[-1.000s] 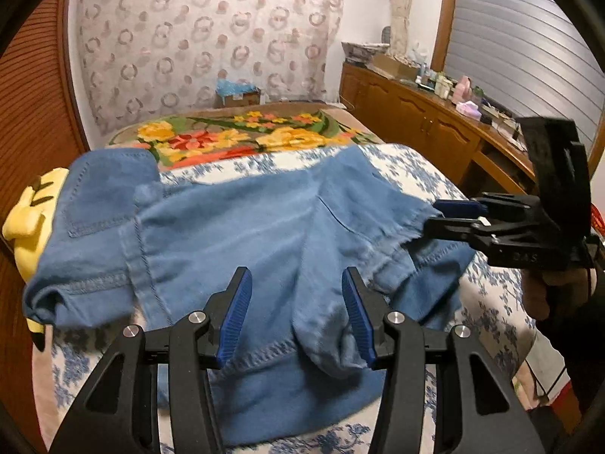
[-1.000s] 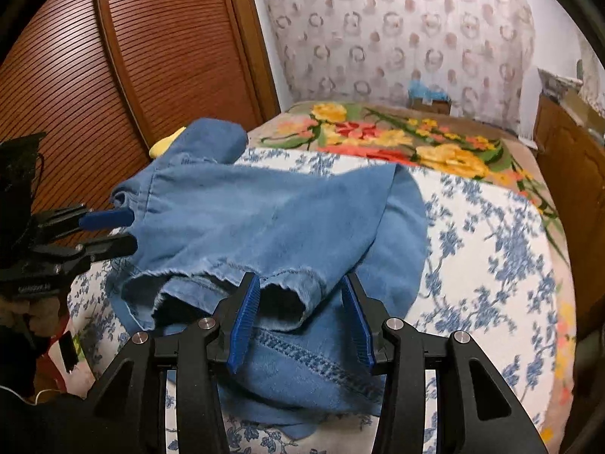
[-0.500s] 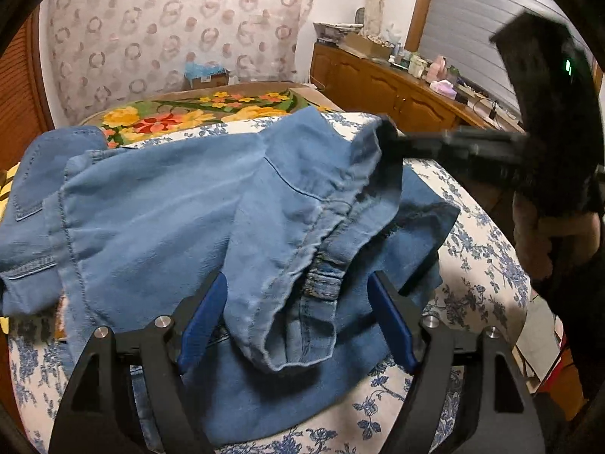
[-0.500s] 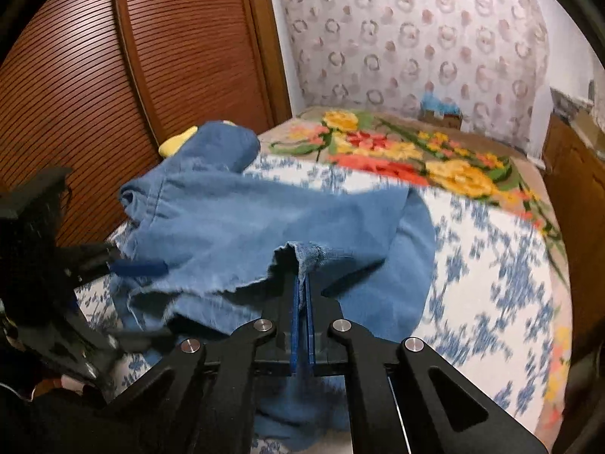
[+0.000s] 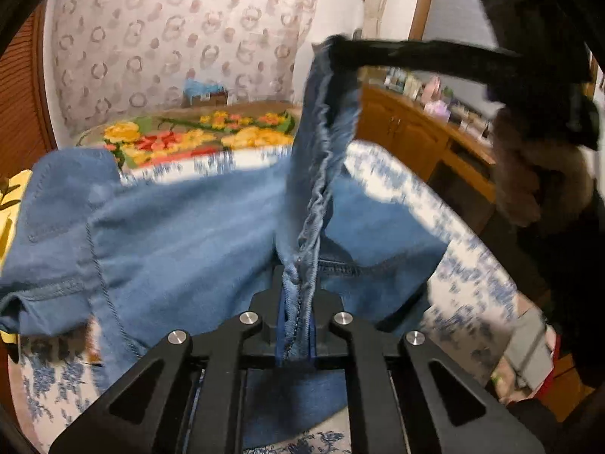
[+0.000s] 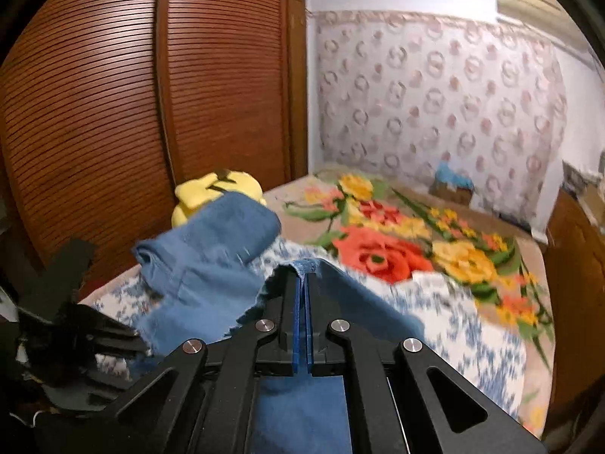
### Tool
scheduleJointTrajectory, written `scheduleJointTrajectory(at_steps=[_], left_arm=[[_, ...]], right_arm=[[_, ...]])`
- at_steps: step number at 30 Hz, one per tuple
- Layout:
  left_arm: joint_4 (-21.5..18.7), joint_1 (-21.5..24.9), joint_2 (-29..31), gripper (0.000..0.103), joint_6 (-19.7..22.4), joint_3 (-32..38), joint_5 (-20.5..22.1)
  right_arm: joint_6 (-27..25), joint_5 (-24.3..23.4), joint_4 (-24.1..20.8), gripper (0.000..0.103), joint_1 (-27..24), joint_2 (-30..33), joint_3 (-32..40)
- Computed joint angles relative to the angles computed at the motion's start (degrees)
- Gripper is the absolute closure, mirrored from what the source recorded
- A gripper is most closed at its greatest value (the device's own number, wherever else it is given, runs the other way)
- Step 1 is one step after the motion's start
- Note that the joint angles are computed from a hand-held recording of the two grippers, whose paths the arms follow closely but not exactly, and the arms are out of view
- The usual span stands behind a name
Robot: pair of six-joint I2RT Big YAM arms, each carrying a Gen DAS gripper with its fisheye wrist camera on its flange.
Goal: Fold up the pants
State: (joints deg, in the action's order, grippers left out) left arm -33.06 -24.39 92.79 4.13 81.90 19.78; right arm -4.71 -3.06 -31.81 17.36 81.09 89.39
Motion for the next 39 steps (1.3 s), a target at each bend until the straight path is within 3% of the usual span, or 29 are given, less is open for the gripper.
scheduleJointTrajectory(at_steps=[7, 14, 23, 25, 27, 28, 29, 30, 31, 33, 35, 39], left_arm=[[1.2, 3.8, -5.0, 0.094, -2.7, -1.5, 3.9], [-0.2, 7.2, -5.2, 0.094, -3.8, -4.2, 2.1], [-0.9, 7.6, -1.6, 0.094, -5.3, -6.6, -0.2], [-1.1, 7.1, -1.4, 0.093, -4.9, -6.5, -1.2], [-2.0, 6.7, -1.2, 0.086, -5.1, -5.9, -2.2], [-2.4, 6.5, -0.9, 0.081, -5.1, -5.5, -2.8], [-2.4, 6.4, -0.8, 0.078, -5.4, -5.4, -3.6], [-2.2, 6.5, -0.8, 0.07, -5.5, -5.5, -4.0], [-2.1, 6.5, -0.8, 0.054, -5.6, -5.6, -4.3], [-1.6, 7.0, -1.0, 0.041, -6.0, -5.8, -4.3], [-1.1, 7.3, -1.1, 0.037, -6.1, -5.9, -4.3], [-0.3, 7.5, -1.6, 0.036, -6.3, -6.3, -5.5]], right_arm=[[-4.1, -2.3, -1.1, 0.101, 1.6, 5.6, 9.0], [-6.4, -6.0, -5.3, 0.101, 2.5, 13.4, 16.8], [-6.9, -6.2, -11.8, 0.101, 2.8, 23.4, 23.5], [-6.8, -6.3, -14.0, 0.093, 2.7, 25.0, 25.9], [-7.1, -6.1, -14.7, 0.072, 2.7, 25.2, 26.3], [-6.8, -5.8, -16.0, 0.067, 3.0, 26.3, 28.7], [-6.1, -6.2, -16.1, 0.067, 2.9, 25.6, 28.3], [-5.1, -6.7, -14.8, 0.065, 2.4, 24.1, 26.2], [-3.8, -7.0, -13.7, 0.063, 1.8, 22.5, 24.0], [-1.9, -6.6, -12.0, 0.061, 1.4, 19.3, 20.4], [-0.3, -5.5, -8.0, 0.06, 0.3, 14.8, 13.6], [2.0, -1.5, -4.1, 0.059, -2.3, 7.9, 2.9]])
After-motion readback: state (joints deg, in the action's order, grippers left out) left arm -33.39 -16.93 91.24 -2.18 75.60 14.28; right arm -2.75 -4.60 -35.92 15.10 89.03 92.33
